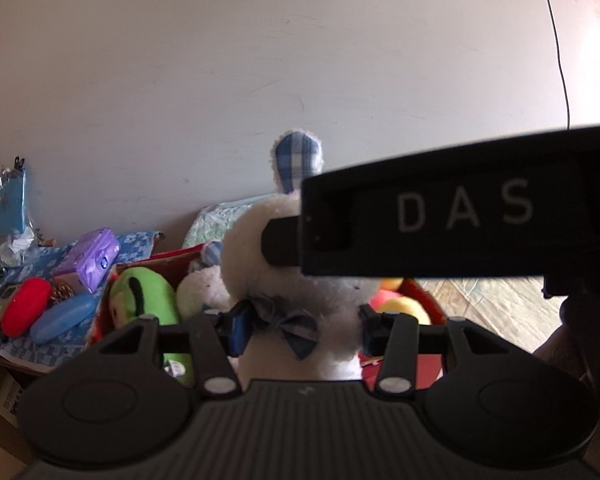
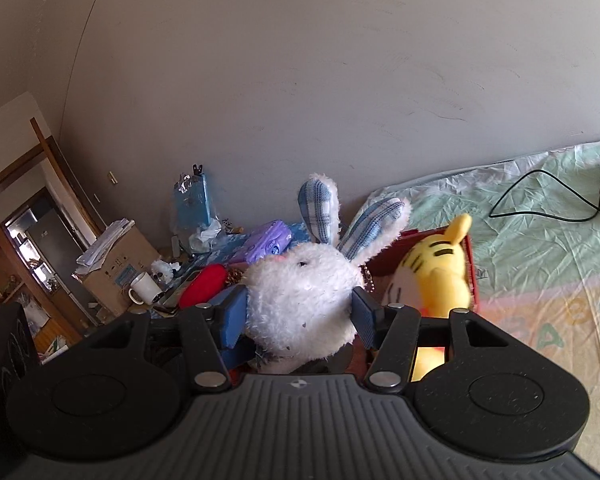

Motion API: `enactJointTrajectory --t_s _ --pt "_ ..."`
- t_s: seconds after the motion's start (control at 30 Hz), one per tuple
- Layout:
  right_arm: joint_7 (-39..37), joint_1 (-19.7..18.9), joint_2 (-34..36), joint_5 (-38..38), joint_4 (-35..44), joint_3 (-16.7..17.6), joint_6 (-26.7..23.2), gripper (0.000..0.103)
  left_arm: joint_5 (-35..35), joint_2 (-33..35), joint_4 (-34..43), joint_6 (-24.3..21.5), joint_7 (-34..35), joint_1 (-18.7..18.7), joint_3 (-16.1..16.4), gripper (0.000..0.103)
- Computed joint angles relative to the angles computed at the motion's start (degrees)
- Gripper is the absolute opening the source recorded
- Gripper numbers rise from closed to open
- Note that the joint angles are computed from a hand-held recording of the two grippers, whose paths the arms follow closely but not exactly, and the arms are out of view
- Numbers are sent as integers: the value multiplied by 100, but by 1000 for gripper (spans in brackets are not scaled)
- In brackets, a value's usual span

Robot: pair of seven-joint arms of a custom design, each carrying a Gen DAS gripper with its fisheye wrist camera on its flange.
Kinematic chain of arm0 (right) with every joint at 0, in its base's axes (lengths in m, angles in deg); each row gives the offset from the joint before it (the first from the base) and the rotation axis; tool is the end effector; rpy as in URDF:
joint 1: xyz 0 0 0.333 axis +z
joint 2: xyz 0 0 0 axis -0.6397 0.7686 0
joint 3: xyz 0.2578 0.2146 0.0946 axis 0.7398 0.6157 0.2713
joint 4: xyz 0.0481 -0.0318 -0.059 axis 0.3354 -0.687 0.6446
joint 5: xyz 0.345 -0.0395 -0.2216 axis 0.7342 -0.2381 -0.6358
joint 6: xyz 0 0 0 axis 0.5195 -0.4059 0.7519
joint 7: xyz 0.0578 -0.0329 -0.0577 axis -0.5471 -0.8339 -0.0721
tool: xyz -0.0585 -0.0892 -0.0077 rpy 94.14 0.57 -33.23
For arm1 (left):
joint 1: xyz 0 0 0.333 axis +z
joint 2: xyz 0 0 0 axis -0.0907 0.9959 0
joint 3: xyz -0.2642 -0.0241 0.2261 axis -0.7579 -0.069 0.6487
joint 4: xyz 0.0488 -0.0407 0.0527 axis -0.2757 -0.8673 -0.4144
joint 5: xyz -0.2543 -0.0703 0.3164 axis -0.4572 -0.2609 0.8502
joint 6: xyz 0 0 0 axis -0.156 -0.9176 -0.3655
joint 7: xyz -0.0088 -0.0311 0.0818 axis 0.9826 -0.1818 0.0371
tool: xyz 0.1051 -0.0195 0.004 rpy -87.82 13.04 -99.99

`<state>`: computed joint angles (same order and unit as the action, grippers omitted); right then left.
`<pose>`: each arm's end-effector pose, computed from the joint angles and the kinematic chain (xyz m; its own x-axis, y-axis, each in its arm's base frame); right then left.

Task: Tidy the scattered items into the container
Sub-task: 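Lift and carry the white bunny with the right gripper over the red box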

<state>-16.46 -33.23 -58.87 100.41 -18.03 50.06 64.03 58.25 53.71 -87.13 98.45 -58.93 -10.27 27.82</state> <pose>0.6910 0.1571 0.5379 0.5793 -0.6679 -0.4673 -0.5843 0.0594 -0.8093 0.6118 -0.1657 0.5499 0.0197 -0.9971 -0.0741 -0.4979 0.0545 -0.8655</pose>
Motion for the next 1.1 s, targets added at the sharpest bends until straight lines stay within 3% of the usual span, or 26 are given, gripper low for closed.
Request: enactJointTrajectory --t_s 0.2,0.57,0.67,0.77,0.8,0.93,1.1 --pt "-402 187 -176 398 -254 55 578 58 -180 -132 -202 482 335 157 34 48" --pt "-370 376 -150 458 -250 44 1192 58 -594 38 -174 1037 831 159 133 50" --pt "-650 449 -59 569 -133 108 1411 58 -228 145 -55 1164 430 78 351 50" --pt "-1039 472 124 755 93 190 1404 58 657 327 236 986 -309 2 592 50" --pt "-1093 491 192 779 174 219 1380 58 592 369 268 946 -280 63 581 50" --pt "-1534 580 438 906 394 356 1365 58 -771 491 174 885 749 337 444 50" --pt "-1500 602 627 724 500 429 1136 58 -1460 495 -4 728 1313 305 541 50"
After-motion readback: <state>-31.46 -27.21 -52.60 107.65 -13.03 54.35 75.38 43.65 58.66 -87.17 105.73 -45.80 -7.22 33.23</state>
